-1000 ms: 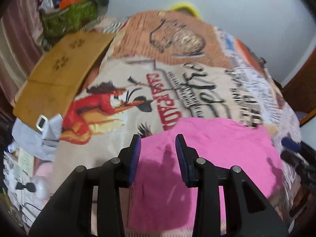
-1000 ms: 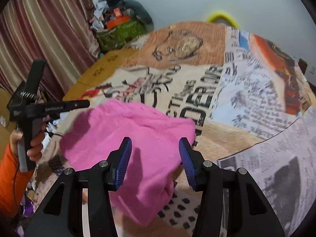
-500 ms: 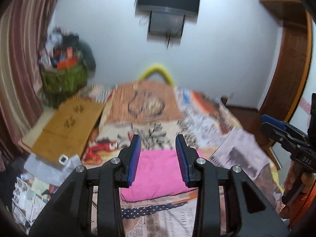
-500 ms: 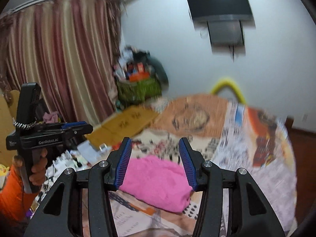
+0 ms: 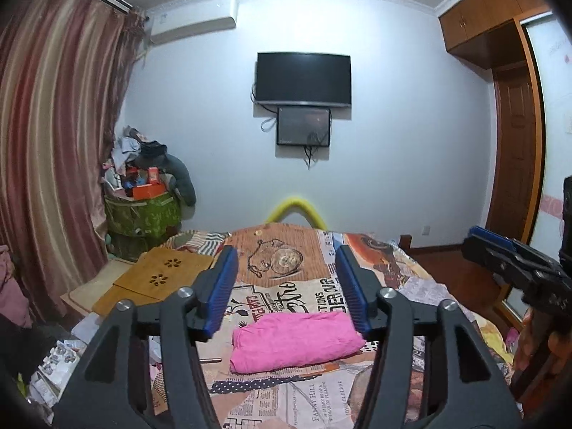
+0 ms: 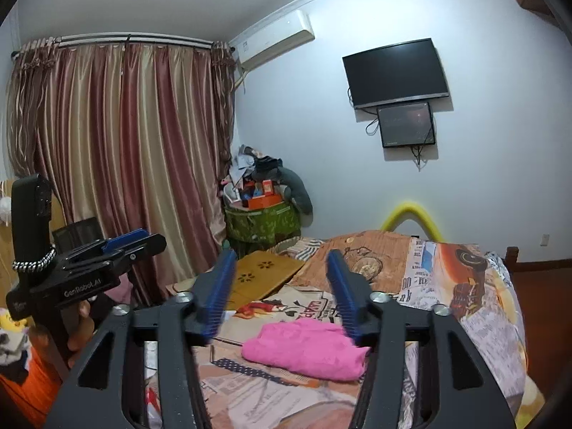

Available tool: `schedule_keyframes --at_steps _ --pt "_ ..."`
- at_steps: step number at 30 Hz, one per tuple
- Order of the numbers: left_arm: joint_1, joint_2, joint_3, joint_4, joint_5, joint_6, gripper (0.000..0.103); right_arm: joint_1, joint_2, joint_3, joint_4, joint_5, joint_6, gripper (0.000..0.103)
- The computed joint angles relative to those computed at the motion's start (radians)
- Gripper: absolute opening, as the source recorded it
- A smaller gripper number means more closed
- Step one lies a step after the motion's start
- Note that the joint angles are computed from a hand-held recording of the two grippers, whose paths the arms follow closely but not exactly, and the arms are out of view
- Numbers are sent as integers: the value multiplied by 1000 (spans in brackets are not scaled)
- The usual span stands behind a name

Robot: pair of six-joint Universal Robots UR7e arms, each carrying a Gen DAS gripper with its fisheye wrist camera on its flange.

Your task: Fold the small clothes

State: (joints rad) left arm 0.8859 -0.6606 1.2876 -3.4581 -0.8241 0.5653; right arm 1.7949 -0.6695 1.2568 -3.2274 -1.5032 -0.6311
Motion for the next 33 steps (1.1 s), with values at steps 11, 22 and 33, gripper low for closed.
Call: schedule_keyframes --at_steps 11,22,33 --pt "-10 -21 70 -80 24 -4 100 18 27 -2 -120 -70 -23 102" --pt "-4 -24 77 -81 21 -26 103 23 8 48 -149 -90 -30 102" --pt "1 -27 81 -85 23 -37 103 22 1 68 -156 -102 -32 103"
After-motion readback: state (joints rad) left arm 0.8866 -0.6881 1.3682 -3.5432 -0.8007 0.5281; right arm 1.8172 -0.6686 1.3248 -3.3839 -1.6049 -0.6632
